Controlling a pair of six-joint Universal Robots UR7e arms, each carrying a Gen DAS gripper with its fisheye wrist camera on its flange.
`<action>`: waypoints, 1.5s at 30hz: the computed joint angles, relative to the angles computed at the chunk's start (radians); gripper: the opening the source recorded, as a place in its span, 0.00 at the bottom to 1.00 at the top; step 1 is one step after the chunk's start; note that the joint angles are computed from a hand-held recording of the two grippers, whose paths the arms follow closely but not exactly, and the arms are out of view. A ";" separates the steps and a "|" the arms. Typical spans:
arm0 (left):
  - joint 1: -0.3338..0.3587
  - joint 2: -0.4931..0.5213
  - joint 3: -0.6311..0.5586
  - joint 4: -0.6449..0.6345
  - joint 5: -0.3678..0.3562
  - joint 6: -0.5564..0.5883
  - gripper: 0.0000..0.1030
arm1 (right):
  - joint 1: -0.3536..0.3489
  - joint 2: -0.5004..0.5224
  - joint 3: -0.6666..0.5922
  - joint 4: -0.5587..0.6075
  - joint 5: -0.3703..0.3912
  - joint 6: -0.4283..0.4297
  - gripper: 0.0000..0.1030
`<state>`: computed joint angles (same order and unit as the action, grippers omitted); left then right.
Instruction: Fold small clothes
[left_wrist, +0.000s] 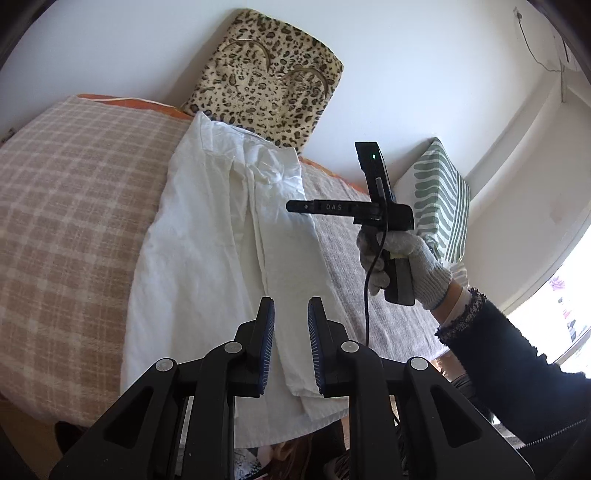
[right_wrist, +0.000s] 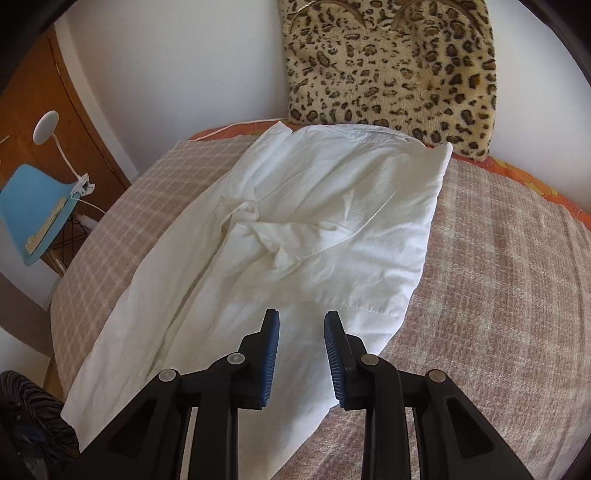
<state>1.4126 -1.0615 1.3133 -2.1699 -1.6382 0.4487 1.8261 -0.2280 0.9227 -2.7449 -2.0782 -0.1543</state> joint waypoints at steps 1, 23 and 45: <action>-0.001 0.018 -0.034 0.017 0.013 0.011 0.16 | 0.002 -0.007 0.022 0.015 0.003 0.012 0.26; 0.043 0.205 -0.331 0.253 0.202 0.186 0.17 | 0.153 -0.147 0.532 -0.216 0.153 0.050 0.30; 0.090 0.163 -0.296 0.355 0.180 0.128 0.33 | 0.044 -0.221 0.779 -0.587 0.324 0.340 0.42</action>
